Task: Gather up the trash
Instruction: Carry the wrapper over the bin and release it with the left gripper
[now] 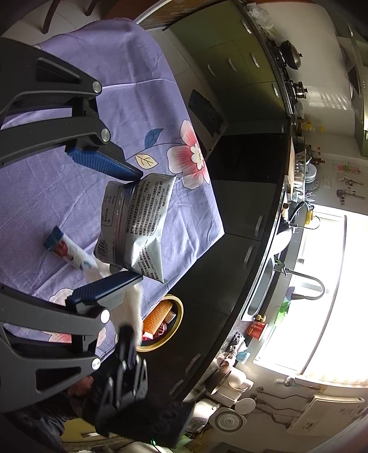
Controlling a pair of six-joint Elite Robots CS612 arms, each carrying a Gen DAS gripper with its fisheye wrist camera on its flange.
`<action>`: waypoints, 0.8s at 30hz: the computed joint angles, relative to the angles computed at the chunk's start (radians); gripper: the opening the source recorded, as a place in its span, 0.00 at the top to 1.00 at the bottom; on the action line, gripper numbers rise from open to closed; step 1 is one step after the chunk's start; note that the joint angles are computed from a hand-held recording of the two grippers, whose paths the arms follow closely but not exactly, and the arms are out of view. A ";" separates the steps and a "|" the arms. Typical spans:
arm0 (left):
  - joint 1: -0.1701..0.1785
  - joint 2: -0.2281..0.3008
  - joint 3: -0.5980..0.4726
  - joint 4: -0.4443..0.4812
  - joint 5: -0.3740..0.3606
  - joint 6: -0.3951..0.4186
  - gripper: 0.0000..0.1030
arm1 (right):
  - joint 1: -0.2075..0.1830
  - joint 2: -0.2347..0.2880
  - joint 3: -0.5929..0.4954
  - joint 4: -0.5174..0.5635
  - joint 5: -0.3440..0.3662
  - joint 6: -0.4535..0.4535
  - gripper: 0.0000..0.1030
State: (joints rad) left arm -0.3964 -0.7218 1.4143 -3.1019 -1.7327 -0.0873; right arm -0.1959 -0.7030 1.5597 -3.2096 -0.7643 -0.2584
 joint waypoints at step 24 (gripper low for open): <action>-0.138 0.248 -0.518 0.495 -0.229 0.242 0.39 | -0.125 -0.073 0.281 -0.076 -0.134 -0.064 0.97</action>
State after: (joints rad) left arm -0.5343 -0.4734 0.8962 -2.6070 -1.9618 0.1546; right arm -0.3211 -0.7758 1.8404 -3.2858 -0.8987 -0.3224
